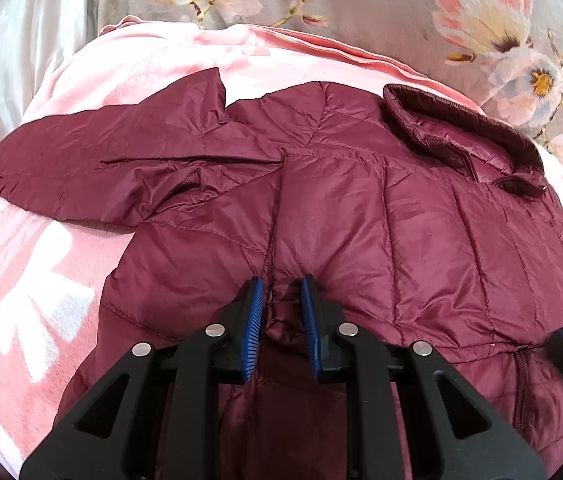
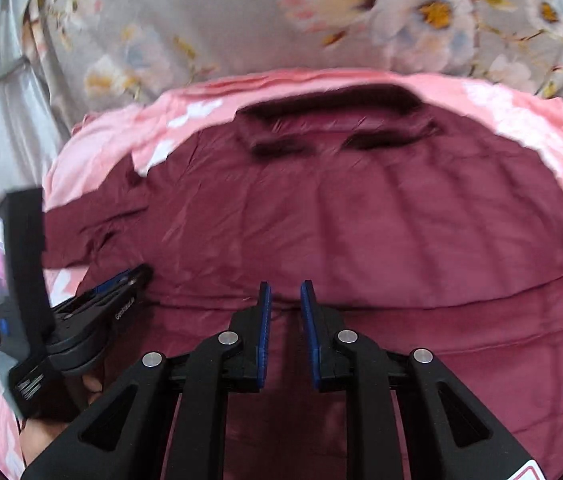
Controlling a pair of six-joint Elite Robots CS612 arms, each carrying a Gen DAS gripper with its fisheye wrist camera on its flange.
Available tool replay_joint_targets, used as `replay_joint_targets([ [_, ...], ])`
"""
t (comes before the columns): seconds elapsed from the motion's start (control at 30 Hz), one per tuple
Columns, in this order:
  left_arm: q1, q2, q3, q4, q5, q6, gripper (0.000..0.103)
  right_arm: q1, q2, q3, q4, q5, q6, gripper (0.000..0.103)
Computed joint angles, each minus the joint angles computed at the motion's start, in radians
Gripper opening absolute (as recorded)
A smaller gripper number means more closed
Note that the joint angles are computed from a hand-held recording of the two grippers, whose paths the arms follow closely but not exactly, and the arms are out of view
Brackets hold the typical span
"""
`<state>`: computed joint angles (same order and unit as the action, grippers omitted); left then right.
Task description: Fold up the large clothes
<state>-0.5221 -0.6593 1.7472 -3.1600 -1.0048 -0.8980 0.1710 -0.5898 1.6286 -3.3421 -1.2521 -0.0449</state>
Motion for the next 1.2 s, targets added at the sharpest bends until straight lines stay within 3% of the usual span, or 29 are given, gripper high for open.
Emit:
replay_joint_targets([
  [0.1, 0.007, 0.001, 0.014, -0.058, -0.026, -0.007, 0.019, 0.009, 0.015, -0.019, 0.06, -0.032, -0.002, 0.015],
  [0.27, 0.01, -0.006, 0.029, -0.086, -0.047, 0.006, 0.019, 0.014, 0.019, -0.02, 0.045, -0.065, -0.019, 0.013],
  [0.37, 0.005, -0.026, 0.06, -0.097, -0.033, 0.013, 0.027, 0.027, 0.02, -0.02, 0.032, -0.112, -0.043, 0.013],
  [0.57, 0.008, -0.079, 0.153, -0.136, 0.023, -0.006, 0.029, 0.016, 0.006, 0.006, -0.011, -0.077, -0.005, 0.013],
  [0.63, 0.014, -0.099, 0.188, -0.149, 0.043, -0.014, 0.033, 0.015, -0.005, 0.029, -0.056, -0.045, 0.018, 0.013],
  [0.67, 0.019, -0.109, 0.206, -0.158, 0.05, -0.02, 0.04, 0.018, -0.009, 0.035, -0.079, -0.039, 0.026, 0.013],
  [0.7, 0.032, -0.122, 0.231, -0.17, 0.058, -0.038, 0.045, 0.022, -0.011, 0.036, -0.09, -0.038, 0.029, 0.013],
  [0.77, 0.056, -0.142, 0.262, -0.173, 0.073, -0.079, 0.046, 0.037, -0.011, 0.021, -0.096, -0.043, 0.031, 0.013],
  [0.93, 0.168, -0.19, 0.315, -0.101, 0.073, -0.227, 0.046, 0.067, 0.018, -0.04, 0.012, -0.077, 0.016, 0.013],
  [1.2, 0.315, -0.181, 0.299, 0.022, 0.037, -0.345, 0.046, 0.073, 0.029, -0.038, 0.008, -0.095, -0.007, 0.013],
])
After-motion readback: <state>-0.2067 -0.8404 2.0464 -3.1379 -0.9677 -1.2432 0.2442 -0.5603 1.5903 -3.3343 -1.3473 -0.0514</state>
